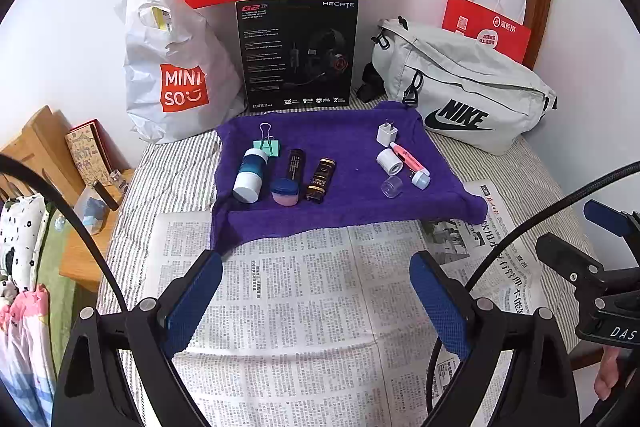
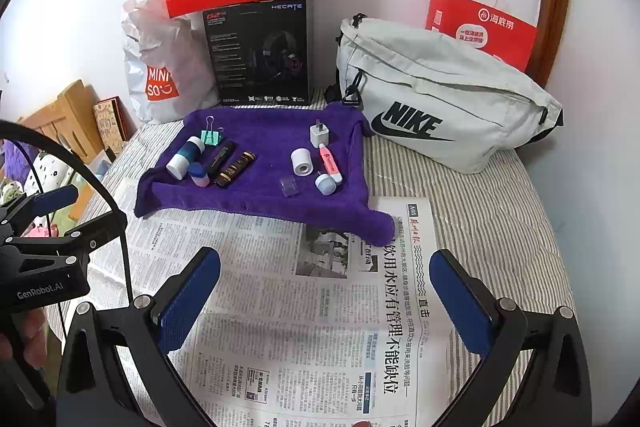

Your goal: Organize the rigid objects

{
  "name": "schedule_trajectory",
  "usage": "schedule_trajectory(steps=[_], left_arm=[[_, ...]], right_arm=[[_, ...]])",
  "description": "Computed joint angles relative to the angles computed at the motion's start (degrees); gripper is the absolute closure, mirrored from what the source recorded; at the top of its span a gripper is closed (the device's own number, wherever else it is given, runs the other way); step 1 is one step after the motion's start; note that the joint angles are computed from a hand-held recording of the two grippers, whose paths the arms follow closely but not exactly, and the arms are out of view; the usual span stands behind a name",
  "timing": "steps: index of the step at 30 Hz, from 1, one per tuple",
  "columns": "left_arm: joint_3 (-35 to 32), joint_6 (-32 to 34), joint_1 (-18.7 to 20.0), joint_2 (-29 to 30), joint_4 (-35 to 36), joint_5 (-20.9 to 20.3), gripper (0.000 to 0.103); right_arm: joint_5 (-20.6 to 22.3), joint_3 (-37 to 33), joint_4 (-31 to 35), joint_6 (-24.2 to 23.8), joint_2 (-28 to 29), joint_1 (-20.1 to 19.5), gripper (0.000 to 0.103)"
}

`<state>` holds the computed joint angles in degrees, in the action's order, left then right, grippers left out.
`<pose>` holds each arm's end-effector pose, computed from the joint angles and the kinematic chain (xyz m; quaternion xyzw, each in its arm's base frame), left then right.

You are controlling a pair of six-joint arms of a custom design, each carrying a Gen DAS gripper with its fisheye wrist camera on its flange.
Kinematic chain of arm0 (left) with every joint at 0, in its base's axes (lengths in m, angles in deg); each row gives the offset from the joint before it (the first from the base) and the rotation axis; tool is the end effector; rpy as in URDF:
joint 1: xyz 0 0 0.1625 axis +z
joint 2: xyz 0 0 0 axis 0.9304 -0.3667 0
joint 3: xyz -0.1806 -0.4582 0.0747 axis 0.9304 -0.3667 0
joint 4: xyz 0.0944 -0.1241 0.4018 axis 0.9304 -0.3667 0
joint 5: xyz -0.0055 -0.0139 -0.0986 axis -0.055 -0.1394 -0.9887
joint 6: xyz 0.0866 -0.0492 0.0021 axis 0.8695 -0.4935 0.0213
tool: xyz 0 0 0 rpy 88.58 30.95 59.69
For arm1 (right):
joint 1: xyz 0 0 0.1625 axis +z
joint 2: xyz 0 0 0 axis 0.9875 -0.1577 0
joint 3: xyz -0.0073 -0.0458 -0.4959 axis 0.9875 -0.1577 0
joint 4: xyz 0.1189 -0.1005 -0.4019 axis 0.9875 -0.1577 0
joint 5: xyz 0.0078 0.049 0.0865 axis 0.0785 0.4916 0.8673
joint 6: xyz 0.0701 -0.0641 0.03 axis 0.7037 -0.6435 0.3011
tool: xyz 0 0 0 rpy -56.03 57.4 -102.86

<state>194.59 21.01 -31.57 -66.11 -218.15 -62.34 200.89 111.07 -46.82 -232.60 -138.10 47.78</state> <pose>-0.2892 -0.4570 0.2642 0.3936 0.8639 -0.2016 0.2412 0.3175 -0.3360 0.1904 -0.0391 -0.7969 0.4298 0.4227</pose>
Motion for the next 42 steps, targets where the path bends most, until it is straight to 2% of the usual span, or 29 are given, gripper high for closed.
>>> schedule_trajectory(steps=[42], left_arm=[[0.3, 1.5, -0.4, -0.5, -0.4, -0.1, 0.007]], right_arm=[[0.3, 0.3, 0.3, 0.8, 0.0, 0.6, 0.0]])
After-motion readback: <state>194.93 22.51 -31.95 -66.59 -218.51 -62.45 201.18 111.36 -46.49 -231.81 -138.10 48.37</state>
